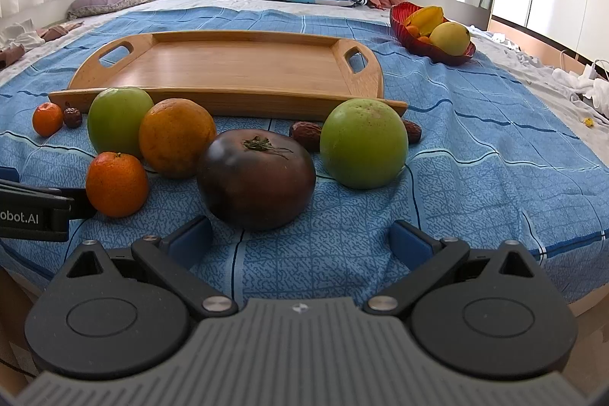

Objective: Organize fruits

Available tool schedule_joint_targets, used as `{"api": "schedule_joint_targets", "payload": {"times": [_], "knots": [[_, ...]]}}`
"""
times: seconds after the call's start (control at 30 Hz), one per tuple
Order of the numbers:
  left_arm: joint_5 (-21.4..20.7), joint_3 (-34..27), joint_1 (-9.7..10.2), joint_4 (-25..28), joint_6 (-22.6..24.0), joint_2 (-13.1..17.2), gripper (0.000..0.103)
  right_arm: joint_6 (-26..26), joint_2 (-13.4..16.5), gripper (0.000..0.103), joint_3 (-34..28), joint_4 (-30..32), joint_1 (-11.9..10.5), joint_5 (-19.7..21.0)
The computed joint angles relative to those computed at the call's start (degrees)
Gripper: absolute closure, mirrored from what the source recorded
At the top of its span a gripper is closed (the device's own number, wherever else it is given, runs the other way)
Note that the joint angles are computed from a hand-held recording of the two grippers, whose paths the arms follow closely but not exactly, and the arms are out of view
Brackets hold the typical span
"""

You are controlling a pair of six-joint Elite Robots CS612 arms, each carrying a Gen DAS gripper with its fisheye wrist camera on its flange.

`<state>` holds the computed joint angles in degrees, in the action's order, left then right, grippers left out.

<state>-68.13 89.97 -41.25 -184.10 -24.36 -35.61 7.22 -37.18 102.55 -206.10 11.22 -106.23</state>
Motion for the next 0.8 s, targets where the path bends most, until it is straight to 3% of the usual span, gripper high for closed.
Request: {"api": "schedule_joint_targets", "payload": {"times": [0.37, 0.5, 0.8], "knots": [[0.1, 0.0, -0.01, 0.0, 0.1, 0.0, 0.000, -0.6, 0.0, 0.000, 0.0, -0.4, 0.0, 0.0], [0.6, -0.1, -0.13, -0.2, 0.6, 0.1, 0.000, -3.3, 0.8, 0.000, -0.3, -2.4, 0.7, -2.1], [0.3, 0.2, -0.09, -0.8, 0.8, 0.0, 0.000, -2.0, 0.5, 0.000, -0.2, -1.6, 0.4, -1.3]]}}
